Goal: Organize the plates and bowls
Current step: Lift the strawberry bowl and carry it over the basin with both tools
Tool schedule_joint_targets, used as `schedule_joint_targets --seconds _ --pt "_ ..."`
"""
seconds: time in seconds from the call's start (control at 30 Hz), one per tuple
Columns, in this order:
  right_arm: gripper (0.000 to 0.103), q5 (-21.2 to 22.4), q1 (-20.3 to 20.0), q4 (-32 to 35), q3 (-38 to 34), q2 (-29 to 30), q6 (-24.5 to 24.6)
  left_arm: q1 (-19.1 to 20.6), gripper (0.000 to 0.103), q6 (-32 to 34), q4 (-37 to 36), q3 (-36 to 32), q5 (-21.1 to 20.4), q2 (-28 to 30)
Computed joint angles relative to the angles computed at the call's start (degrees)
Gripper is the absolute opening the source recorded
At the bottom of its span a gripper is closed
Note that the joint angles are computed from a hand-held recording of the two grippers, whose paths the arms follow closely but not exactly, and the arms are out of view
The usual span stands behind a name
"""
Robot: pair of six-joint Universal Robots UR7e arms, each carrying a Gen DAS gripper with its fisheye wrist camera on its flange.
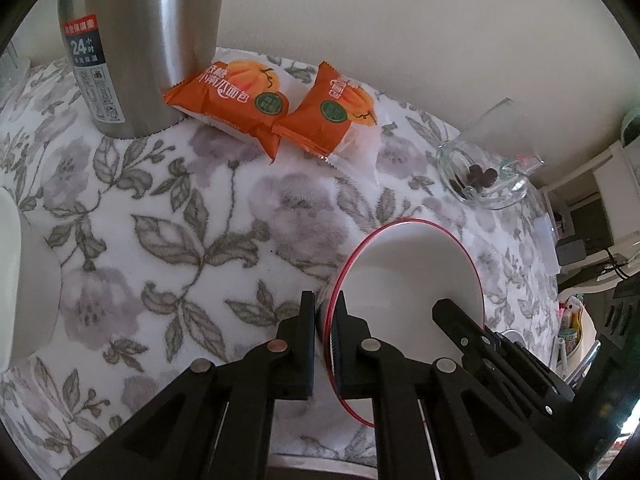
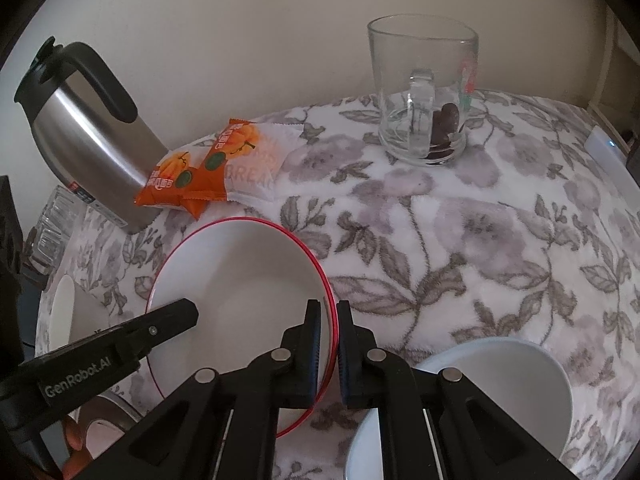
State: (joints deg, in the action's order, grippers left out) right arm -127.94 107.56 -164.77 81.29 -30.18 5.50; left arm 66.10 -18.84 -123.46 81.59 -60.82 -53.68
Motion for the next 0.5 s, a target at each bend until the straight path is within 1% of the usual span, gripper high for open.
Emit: schedule_joint_targets --seconds 0.1,0.23,0.37,0.5 --pt "0.008 -0.1 0.4 -1.2 1.2 -1.0 0.6 -0.7 0.007 -0.1 -0.6 1.0 -0.2 -1.0" --pt "0.008 -0.7 1.7 -3.1 2.7 -2.5 -0.1 -2.0 0.007 -0.1 -2.1 2.5 -0.4 -3.1" --pt "0.008 -2.1 3.7 -5.4 4.3 -4.0 -1.3 -4.2 0.007 0.9 -4.7 5.5 0.4 -6.3" --pt "0.008 -4.0 6.5 -9.3 7.3 -5.7 -2.8 -5.9 0.007 0.1 -6.9 9.0 0.4 -10.1"
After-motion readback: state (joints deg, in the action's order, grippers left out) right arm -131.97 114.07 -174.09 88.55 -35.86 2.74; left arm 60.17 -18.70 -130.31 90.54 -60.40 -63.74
